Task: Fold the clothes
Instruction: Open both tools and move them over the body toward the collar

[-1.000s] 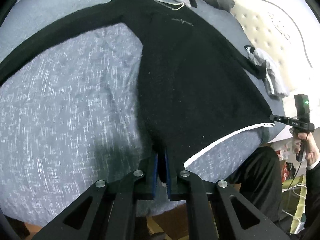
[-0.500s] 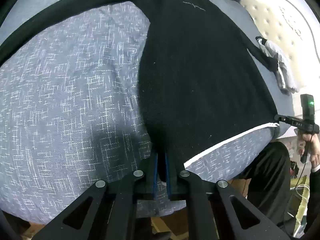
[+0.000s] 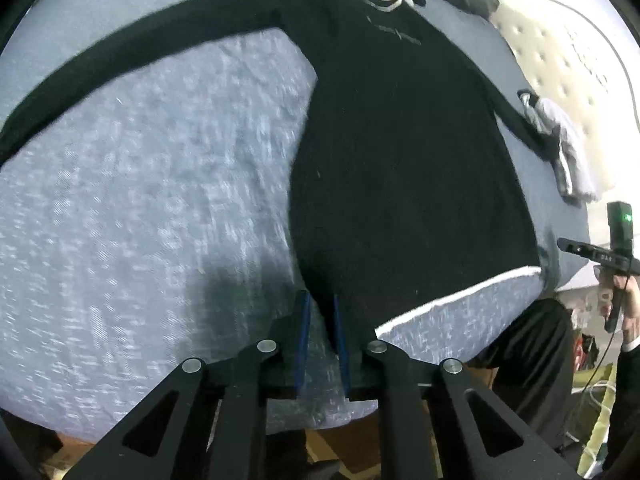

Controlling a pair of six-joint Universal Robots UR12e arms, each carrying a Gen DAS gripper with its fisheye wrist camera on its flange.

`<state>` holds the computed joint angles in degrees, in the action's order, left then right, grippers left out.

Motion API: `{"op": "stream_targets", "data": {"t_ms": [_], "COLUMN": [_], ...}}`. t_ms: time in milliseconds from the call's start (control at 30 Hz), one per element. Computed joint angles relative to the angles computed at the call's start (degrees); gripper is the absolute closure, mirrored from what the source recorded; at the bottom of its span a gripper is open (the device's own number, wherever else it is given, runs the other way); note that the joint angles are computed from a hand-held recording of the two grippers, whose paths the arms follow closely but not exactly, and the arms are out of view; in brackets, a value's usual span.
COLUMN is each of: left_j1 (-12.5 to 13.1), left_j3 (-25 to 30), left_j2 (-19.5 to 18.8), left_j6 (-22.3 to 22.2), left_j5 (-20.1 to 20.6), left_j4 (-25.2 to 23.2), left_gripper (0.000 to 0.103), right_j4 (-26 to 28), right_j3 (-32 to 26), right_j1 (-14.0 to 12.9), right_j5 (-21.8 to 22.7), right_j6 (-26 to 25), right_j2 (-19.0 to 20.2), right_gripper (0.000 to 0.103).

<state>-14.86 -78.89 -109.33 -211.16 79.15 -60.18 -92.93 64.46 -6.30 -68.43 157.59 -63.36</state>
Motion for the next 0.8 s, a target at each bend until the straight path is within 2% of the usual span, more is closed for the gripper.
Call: {"op": "stream_targets", "data": {"t_ms": [100, 233, 467, 667, 800], "left_j1": [1.0, 2.0, 3.7, 4.9, 5.6], "left_j3": [1.6, 4.9, 13.8, 25.3, 33.2], "left_j2": [-0.6, -2.5, -8.5, -16.0, -20.9], "left_j6": [0.1, -0.1, 1.8, 4.5, 6.2], "left_j5": [1.2, 1.3, 1.6, 2.7, 3.2], "left_j4": [0.5, 1.9, 1.6, -1.2, -3.8], "left_gripper": [0.079, 0.078, 0.077, 0.073, 0.072], "right_j4": [-1.2, -2.6, -3.9, -3.0, -1.7], "right_j3": [-1.9, -5.9, -15.0, -24.7, -34.1], "right_j1": [-0.2, -0.2, 1.0, 2.4, 3.2], "right_j5": [1.7, 3.2, 4.3, 4.4, 4.3], "right_j6": [0.1, 1.4, 3.1, 3.7, 4.9], "right_j2": [0.7, 2.9, 8.9, 15.3, 21.3], "right_gripper": [0.074, 0.072, 0.071, 0.071, 0.068]}}
